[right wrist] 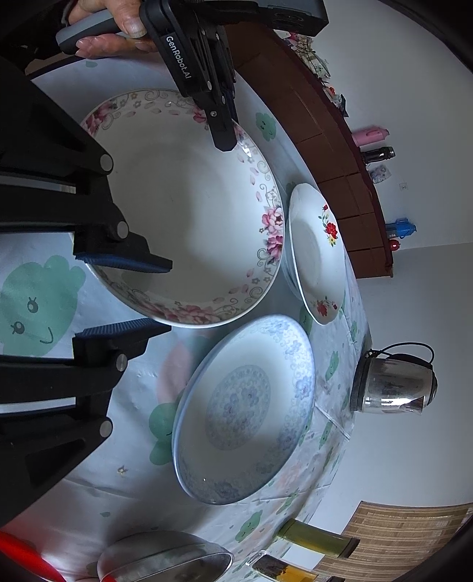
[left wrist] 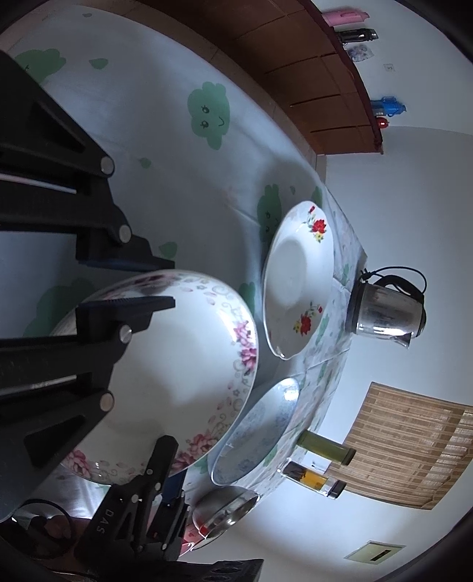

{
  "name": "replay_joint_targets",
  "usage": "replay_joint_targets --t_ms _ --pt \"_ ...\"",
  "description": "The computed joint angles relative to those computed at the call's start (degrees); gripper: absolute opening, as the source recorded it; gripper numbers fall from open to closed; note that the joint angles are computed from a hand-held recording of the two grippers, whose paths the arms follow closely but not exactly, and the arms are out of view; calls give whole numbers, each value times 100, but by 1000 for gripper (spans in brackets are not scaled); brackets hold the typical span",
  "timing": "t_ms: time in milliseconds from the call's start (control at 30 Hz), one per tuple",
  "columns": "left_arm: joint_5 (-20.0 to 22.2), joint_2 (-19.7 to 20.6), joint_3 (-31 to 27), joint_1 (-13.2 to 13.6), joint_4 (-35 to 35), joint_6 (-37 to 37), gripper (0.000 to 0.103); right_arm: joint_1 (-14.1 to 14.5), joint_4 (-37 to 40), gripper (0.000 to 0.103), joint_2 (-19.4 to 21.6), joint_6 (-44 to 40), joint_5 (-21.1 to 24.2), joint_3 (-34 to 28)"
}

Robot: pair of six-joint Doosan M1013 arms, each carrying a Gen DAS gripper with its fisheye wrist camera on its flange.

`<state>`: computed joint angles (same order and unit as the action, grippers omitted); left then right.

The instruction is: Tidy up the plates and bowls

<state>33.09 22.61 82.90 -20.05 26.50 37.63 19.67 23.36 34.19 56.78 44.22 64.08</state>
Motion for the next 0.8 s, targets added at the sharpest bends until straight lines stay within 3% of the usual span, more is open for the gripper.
replay_joint_targets --t_ms 500,667,800 --pt "-96 -22 46 1 78 -116 7 -8 -30 18 -112 128 -376 179" --pt "-213 -86 151 -63 663 -574 7 37 -217 16 -159 171 -556 256" --pt "-250 -90 160 -62 736 -657 7 34 -148 14 -215 73 -726 353"
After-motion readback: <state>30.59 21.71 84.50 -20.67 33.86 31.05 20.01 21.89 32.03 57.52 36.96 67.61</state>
